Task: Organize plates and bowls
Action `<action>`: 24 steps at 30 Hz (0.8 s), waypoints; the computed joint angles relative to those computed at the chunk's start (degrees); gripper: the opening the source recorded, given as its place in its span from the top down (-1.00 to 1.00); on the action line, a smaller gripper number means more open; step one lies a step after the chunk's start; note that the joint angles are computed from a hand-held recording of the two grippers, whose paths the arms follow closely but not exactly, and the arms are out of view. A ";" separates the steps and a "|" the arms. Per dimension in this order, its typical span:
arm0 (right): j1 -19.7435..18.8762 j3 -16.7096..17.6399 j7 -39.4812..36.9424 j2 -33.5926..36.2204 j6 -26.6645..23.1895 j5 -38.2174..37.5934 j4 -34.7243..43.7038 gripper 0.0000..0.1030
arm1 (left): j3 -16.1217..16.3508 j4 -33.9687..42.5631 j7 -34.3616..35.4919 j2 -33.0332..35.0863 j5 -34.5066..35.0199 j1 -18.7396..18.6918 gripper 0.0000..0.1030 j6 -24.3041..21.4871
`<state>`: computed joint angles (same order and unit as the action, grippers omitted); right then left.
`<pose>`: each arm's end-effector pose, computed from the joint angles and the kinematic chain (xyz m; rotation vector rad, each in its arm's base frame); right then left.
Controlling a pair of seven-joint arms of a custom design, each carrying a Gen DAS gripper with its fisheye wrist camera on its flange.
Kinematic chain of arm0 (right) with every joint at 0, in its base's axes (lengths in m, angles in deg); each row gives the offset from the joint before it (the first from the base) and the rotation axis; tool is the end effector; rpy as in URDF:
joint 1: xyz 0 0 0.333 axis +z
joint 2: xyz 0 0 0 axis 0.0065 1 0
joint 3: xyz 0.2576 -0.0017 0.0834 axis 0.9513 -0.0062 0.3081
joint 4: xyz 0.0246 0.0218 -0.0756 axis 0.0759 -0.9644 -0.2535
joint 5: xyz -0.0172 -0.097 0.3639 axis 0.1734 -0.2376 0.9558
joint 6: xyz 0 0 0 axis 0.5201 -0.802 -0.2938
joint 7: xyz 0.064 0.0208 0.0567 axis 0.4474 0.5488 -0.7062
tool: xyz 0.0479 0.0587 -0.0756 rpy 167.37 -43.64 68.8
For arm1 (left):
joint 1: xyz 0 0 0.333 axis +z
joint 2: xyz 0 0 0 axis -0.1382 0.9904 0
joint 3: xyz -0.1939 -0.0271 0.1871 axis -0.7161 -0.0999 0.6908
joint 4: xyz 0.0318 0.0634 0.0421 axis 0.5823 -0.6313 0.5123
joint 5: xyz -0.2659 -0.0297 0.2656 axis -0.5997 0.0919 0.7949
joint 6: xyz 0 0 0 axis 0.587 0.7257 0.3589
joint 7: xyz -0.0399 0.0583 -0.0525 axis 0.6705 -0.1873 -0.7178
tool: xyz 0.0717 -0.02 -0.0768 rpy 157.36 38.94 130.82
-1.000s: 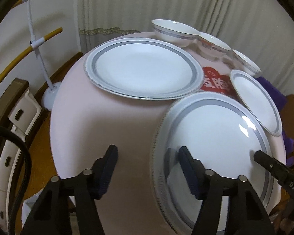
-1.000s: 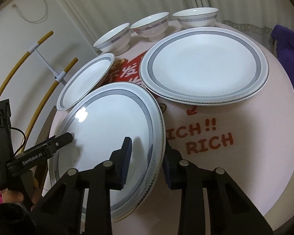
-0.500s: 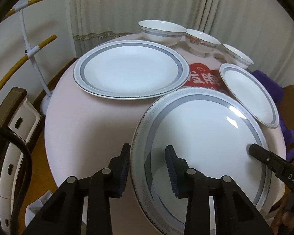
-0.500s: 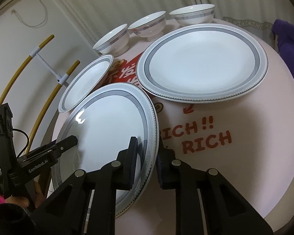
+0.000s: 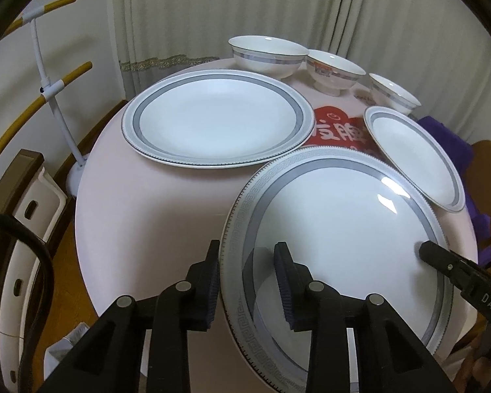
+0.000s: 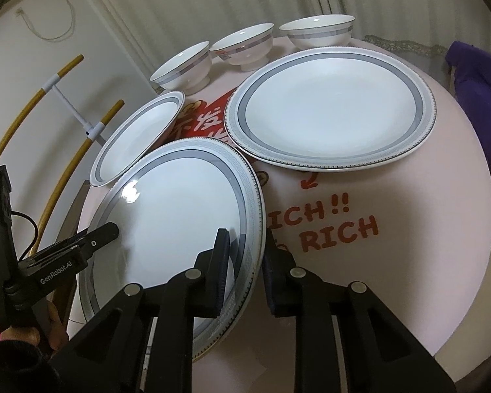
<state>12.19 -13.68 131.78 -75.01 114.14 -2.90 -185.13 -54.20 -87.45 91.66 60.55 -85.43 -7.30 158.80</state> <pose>0.5504 0.1161 0.4638 -1.5658 1.8758 -0.1904 0.6405 -0.0877 0.4529 -1.8389 1.9744 -0.6858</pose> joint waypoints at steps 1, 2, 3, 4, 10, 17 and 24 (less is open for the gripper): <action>0.02 -0.04 -0.31 0.06 -0.11 0.32 0.06 0.64 | 0.08 0.00 -0.30 0.02 0.15 -0.07 0.45 -0.04; 0.05 -0.11 -0.88 0.07 -0.08 0.89 0.06 0.65 | 0.03 -0.01 -0.26 0.05 0.06 -0.03 0.45 0.08; 0.08 -0.15 -1.54 0.00 0.10 1.45 -0.07 0.65 | -0.10 -0.06 0.04 0.06 -0.26 0.09 0.46 0.18; 0.12 -0.19 -2.30 0.00 0.22 2.05 -0.14 0.66 | -0.18 -0.02 0.29 0.04 -0.47 0.18 0.46 0.05; 0.02 -0.12 -2.28 -0.01 0.14 1.92 -0.12 0.66 | -0.14 0.12 0.26 0.06 -1.00 0.28 0.51 -0.08; -0.01 0.08 -0.73 -0.25 0.29 -0.29 0.12 0.67 | 0.48 -0.83 -1.51 -1.27 0.84 -0.13 0.63 1.05; 0.11 -0.21 -2.61 -0.18 0.18 2.17 0.09 0.69 | -1.08 -1.39 3.35 -1.48 -4.99 1.67 0.63 1.14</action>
<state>12.30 -13.89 129.17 -75.18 114.32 -0.73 -185.04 -55.28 -88.84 95.01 59.08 -90.42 -5.64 159.94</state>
